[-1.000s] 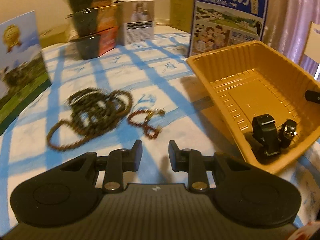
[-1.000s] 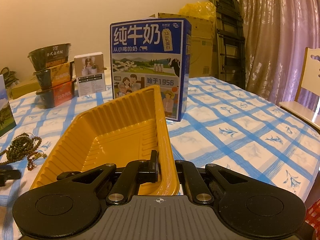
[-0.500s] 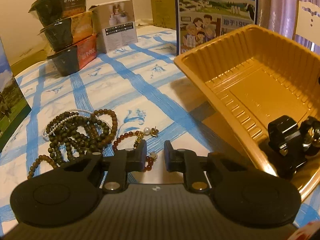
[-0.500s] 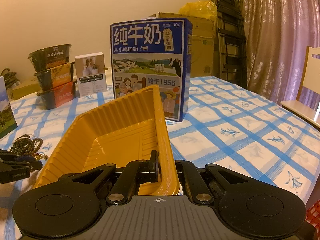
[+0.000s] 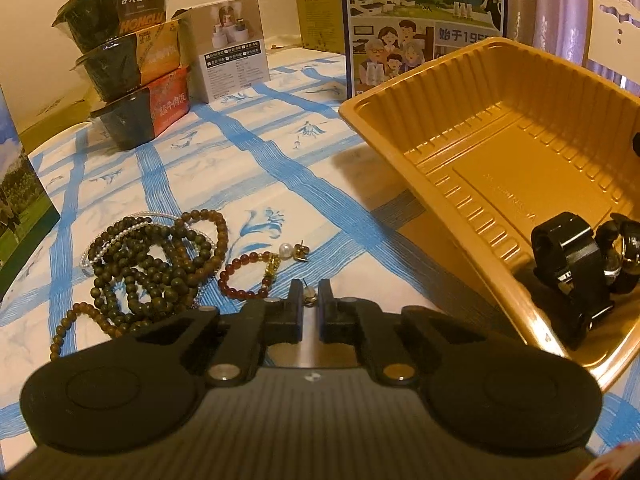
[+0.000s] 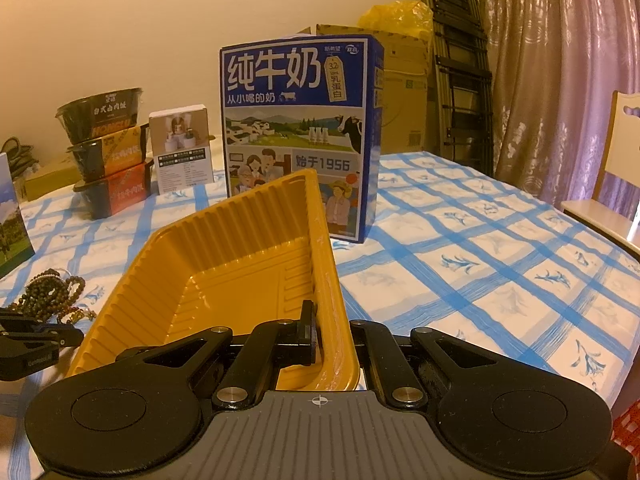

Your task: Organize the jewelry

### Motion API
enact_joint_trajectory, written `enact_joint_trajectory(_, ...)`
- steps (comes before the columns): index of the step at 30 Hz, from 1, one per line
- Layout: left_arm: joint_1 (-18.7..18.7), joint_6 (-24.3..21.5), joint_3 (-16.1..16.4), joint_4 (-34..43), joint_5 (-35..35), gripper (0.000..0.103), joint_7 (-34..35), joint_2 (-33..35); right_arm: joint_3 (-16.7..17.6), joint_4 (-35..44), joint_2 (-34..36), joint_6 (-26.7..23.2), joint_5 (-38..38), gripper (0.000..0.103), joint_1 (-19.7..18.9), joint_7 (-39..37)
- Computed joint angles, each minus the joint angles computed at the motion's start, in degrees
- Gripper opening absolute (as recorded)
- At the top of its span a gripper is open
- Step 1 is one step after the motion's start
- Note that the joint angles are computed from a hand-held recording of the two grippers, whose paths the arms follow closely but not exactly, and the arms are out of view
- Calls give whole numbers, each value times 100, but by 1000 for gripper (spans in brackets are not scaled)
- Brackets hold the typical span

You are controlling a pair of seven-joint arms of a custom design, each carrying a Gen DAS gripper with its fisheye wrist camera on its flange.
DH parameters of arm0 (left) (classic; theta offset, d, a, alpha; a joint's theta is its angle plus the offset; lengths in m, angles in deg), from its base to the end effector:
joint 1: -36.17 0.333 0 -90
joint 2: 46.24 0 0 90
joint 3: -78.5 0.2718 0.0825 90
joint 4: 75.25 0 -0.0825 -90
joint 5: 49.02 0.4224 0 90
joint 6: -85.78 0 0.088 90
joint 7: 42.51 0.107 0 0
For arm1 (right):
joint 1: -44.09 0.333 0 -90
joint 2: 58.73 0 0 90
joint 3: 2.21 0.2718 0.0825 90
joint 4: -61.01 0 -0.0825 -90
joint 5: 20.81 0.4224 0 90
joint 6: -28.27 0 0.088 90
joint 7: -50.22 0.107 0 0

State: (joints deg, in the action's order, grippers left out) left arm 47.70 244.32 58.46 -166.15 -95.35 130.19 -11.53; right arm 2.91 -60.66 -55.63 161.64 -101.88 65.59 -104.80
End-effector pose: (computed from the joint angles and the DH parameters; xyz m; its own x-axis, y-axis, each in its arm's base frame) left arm 0.7388 -0.0429 0.2938 -0.6743 -0.7320 -0.0976 -0.4412 0.5053 -0.7416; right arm 0.5464 0.2545 0.3463 -0.4999 -0.8647 -0.0491 -0.4012 0.2815 -0.8716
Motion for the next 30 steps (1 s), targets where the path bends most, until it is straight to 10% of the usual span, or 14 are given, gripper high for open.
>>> enact_joint_trajectory(13, 140, -154, -104, -252, -299, 6, 112, -310, -1, -2, -3, 7, -5, 5, -2, 14)
enact_joint_trajectory(30, -295, -1747, 449, -808, -1311, 6, 247, -1260, -2, -15, -15, 30, -17, 5, -12, 43)
